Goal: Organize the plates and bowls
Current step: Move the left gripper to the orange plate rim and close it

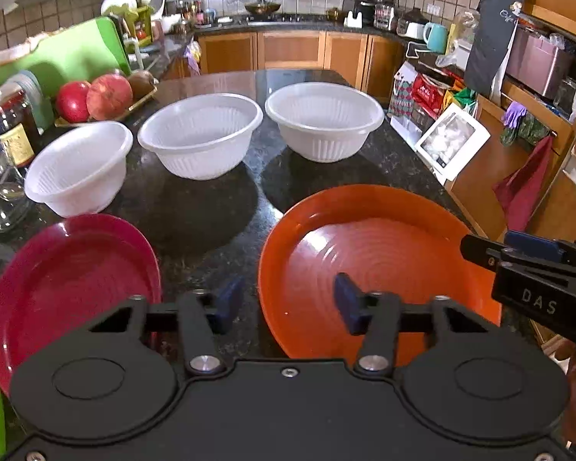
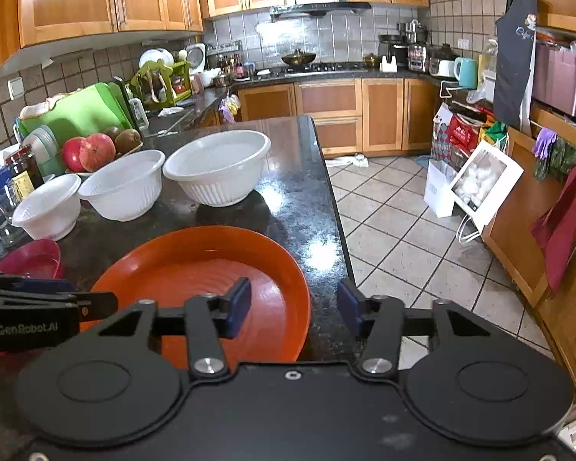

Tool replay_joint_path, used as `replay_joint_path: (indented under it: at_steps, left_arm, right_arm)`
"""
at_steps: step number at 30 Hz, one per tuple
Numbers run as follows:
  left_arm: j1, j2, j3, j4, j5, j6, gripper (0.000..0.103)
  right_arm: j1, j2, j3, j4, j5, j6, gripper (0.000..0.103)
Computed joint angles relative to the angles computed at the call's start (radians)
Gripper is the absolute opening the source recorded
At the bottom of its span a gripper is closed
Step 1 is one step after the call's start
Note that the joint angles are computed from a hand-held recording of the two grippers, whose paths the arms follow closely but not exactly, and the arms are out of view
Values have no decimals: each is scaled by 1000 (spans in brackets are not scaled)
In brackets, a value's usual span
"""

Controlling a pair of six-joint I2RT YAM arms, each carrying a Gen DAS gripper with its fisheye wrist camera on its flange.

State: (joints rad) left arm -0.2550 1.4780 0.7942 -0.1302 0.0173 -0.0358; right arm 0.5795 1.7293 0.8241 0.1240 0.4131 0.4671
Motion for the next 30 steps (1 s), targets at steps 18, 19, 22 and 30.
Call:
replay_joint_path:
  at_steps: [18, 19, 22, 30]
  left_arm:
    - [18, 50, 56, -41, 12, -16, 29]
    - [21, 51, 57, -40, 17, -15, 29]
    - [25, 60, 61, -43, 22, -9, 29]
    - [33, 118, 99, -60, 41, -8, 30]
  right_arm:
    - [-15, 30, 43, -55, -51, -15, 22]
    - [-14, 31, 43, -54, -49, -16, 22]
    - [-16, 36, 43, -52, -49, -17, 22]
    - [-33, 65, 77, -69, -64, -5, 22]
